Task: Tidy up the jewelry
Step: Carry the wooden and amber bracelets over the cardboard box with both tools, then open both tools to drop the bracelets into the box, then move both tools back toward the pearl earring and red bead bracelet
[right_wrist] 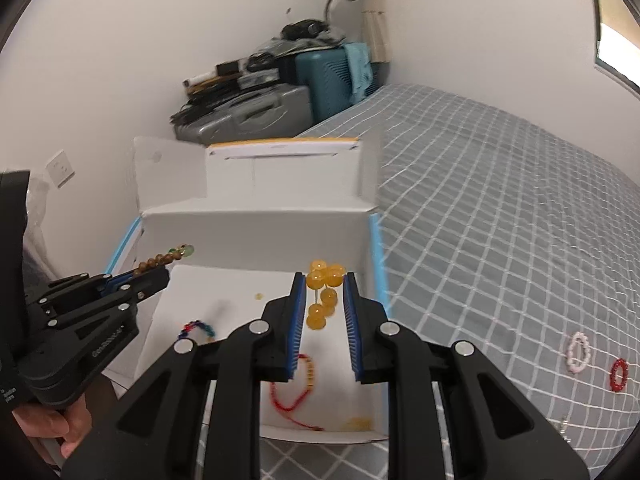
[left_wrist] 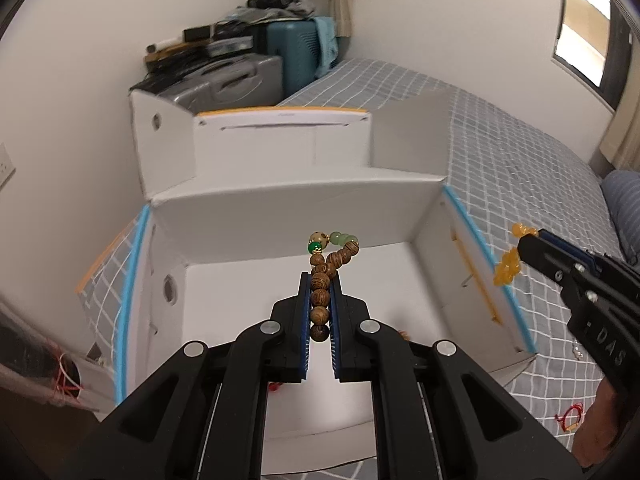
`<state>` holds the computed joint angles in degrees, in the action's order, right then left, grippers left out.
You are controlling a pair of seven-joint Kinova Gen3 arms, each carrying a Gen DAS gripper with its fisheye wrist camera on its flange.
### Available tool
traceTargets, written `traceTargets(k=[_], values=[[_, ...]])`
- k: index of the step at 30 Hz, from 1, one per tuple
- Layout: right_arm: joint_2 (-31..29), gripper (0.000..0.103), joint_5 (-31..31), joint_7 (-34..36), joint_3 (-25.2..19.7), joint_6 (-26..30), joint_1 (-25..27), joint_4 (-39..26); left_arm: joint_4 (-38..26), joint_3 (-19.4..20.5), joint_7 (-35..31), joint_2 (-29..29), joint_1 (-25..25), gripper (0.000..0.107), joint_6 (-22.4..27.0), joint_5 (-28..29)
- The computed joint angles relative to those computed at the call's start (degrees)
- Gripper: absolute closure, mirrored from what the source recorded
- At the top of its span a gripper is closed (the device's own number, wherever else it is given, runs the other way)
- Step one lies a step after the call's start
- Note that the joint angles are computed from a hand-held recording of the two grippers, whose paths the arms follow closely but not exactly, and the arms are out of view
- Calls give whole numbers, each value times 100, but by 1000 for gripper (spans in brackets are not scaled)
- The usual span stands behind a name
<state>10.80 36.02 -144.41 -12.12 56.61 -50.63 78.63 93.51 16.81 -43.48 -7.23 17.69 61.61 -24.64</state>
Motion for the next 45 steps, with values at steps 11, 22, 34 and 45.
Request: traceTargets(k=[11, 22, 34, 45], values=[[643, 85, -406, 164, 159, -14, -234, -266, 521, -223, -163, -122, -263, 100, -86, 458], [977, 92, -858, 436, 340, 128, -324, -393, 655, -348, -303, 82, -255, 100, -29, 640], [680, 46, -674, 260, 346, 23, -474, -264, 601, -97, 8, -173, -256, 64, 147, 247], [-259, 7, 327, -520, 80, 224, -369, 249, 295, 479, 469, -301, -117, 25, 216, -212]])
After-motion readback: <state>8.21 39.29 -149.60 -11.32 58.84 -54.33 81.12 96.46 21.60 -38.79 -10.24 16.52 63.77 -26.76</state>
